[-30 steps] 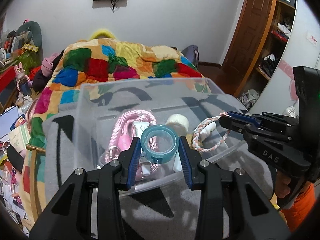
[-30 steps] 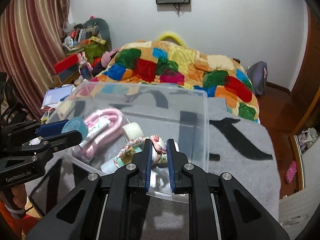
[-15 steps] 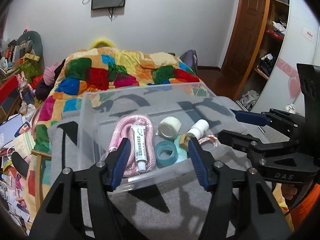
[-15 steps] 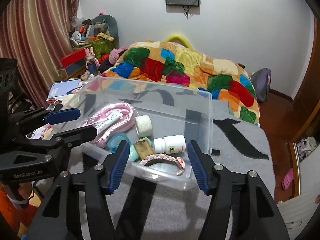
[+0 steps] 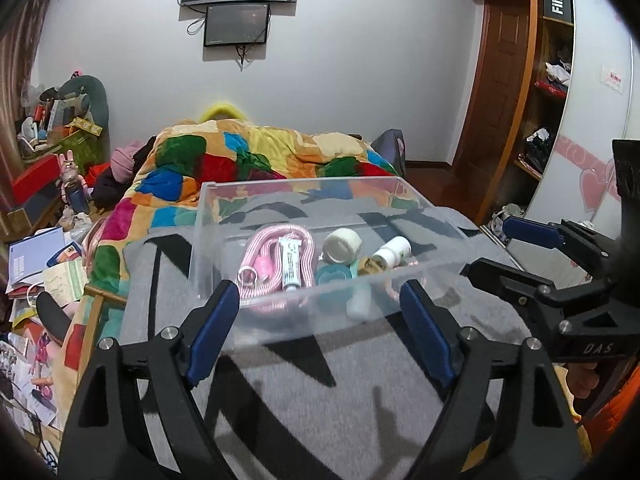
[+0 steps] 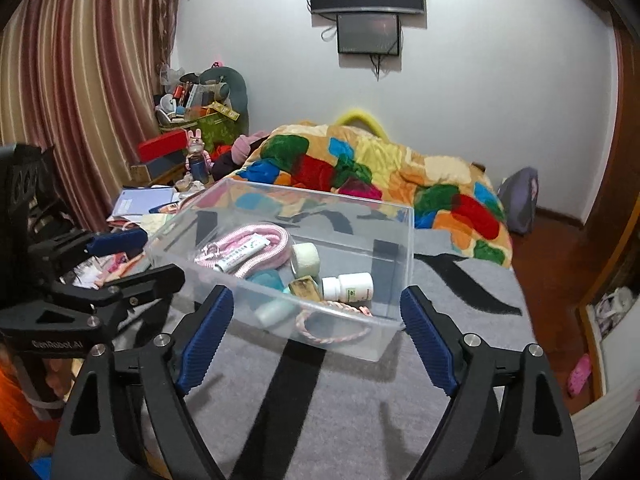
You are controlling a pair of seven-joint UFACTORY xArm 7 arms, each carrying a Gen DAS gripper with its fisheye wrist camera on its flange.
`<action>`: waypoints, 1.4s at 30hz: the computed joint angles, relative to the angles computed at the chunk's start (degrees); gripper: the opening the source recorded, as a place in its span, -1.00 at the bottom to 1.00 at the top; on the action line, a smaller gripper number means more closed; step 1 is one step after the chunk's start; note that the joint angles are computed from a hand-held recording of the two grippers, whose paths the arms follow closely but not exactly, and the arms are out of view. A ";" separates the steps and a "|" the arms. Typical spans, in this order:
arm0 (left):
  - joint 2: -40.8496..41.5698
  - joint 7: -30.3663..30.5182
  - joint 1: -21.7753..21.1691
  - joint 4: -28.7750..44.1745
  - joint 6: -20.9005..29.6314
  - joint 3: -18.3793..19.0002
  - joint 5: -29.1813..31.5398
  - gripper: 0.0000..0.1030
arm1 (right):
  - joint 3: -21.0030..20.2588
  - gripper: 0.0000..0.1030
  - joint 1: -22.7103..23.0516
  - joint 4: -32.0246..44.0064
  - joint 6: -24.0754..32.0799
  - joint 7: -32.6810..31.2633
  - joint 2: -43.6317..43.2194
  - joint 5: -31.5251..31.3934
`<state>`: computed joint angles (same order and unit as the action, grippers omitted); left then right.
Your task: Organize objects
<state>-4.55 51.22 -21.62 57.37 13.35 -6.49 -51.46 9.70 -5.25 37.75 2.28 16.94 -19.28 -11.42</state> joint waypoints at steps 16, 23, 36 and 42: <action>-3.26 0.83 -2.74 -5.25 -1.74 1.48 -2.28 0.76 | -3.62 0.64 5.59 -5.37 -2.18 -2.37 -2.58 5.74; -3.27 0.86 -3.16 -5.39 -1.87 1.77 -2.37 0.76 | -4.06 0.64 6.12 -5.89 -2.19 -3.16 -2.56 7.52; -3.48 0.88 -3.57 -6.05 -1.80 1.74 -3.09 0.78 | -4.67 0.65 7.10 -5.84 -1.84 -4.60 -2.45 9.23; -3.42 1.00 -3.61 -6.10 -1.80 1.82 -3.24 0.78 | -4.58 0.65 6.99 -5.74 -1.92 -4.65 -2.30 9.25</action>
